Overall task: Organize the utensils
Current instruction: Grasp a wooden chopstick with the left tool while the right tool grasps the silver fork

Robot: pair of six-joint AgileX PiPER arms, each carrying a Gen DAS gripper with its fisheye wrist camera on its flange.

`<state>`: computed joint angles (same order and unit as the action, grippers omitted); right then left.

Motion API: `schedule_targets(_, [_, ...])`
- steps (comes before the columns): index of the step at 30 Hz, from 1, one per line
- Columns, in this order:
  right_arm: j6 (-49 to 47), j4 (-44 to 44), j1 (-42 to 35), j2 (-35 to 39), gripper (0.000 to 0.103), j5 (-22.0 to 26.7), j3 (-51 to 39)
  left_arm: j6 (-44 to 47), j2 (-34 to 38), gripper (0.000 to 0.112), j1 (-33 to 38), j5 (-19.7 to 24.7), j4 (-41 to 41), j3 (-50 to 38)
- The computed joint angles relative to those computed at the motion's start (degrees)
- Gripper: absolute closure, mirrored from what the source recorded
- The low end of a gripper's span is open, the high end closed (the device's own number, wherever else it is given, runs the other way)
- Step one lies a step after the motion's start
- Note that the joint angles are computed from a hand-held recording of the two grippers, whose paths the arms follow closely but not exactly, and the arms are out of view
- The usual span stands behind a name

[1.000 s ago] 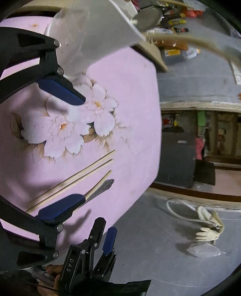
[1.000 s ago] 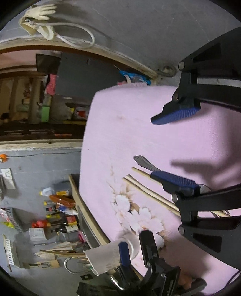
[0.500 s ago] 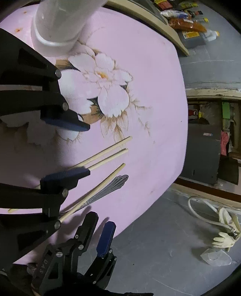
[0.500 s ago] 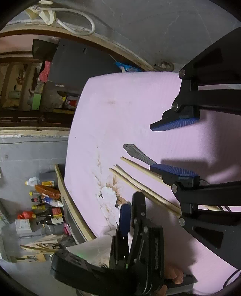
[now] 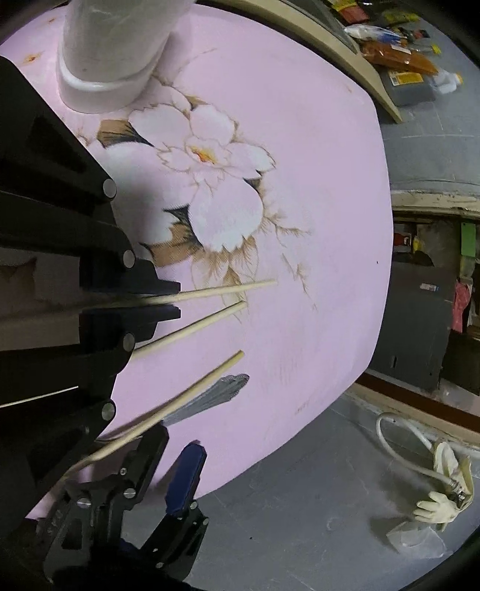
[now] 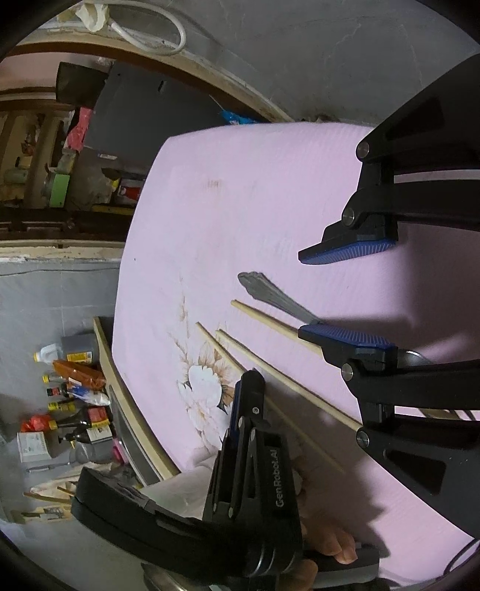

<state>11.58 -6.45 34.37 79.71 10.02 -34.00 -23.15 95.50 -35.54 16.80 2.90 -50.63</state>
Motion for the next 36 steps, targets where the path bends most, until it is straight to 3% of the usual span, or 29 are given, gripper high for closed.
schedule_targets(8, [7.2,-7.2,2.5,3.7,0.08,2.8,-3.6,-5.8,-5.6,0.109,-1.2,0.0,4.9,5.9])
schedule_targets(13, [1.3,0.0,1.8,5.1,0.087,3.2,-5.1,-10.5,-7.1,0.109,-2.8,1.2,8.5,6.8])
schedule_targets(15, [-1.2,3.1,1.5,5.5,0.091,3.5,-5.7,-9.8,-7.0,0.109,-2.9,1.8,7.7,6.3])
schedule_targets(19, [1.6,1.3,2.1,5.6,0.092,3.8,-6.0,-5.0,-6.4,0.109,-2.4,3.6,4.1,4.7])
schedule_targets(26, [15.0,-11.9,5.3,6.0,0.093,5.1,-6.6,-0.5,-5.2,0.109,-1.8,5.3,1.1,2.9])
schedule_targets(31, [2.1,0.8,2.6,7.9,0.093,6.7,-9.4,1.3,-5.4,0.109,-1.0,3.6,-0.6,3.8])
schedule_targets(36, [-1.1,4.2,1.9,11.5,0.086,7.7,-13.0,-2.8,-5.4,0.109,-2.1,2.8,3.7,4.5])
